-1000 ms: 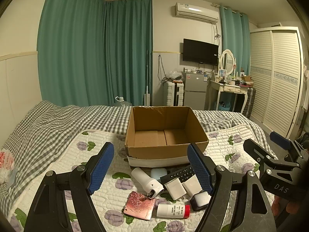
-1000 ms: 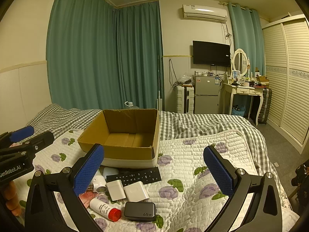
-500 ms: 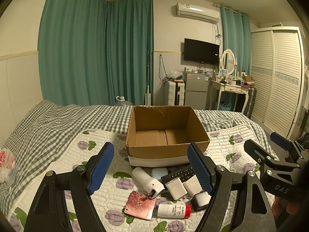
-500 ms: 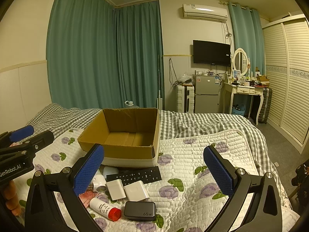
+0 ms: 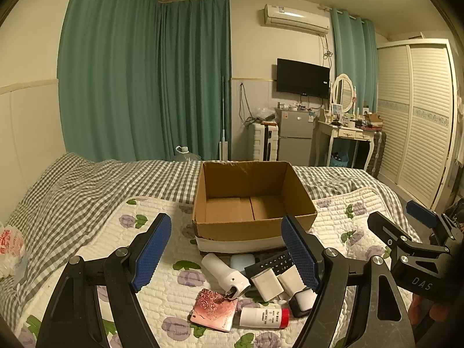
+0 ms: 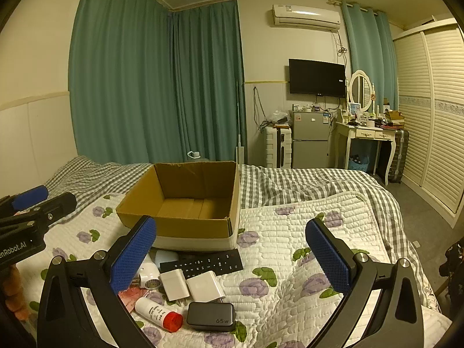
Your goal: Organize rigid objects
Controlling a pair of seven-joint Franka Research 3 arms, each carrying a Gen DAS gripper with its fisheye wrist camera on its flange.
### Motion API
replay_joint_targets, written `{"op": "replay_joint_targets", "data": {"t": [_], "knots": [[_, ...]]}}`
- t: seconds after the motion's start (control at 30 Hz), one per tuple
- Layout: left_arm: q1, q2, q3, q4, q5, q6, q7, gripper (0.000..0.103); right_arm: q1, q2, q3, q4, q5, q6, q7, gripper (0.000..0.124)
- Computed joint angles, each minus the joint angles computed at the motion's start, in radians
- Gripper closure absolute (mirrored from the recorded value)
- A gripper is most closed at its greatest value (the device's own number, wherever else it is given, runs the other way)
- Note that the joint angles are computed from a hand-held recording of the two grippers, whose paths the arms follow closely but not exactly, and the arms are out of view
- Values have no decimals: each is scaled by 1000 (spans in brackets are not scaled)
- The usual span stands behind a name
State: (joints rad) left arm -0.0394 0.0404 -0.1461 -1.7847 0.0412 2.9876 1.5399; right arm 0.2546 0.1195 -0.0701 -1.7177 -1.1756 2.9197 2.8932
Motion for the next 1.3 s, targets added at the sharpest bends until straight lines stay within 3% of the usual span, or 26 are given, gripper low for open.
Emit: {"op": "replay_joint_targets", "data": {"t": [1.3], "knots": [[-1,-4,2,-22,16,-1,-24,22,28,21,-11,7,133,-16,-154,21]]}}
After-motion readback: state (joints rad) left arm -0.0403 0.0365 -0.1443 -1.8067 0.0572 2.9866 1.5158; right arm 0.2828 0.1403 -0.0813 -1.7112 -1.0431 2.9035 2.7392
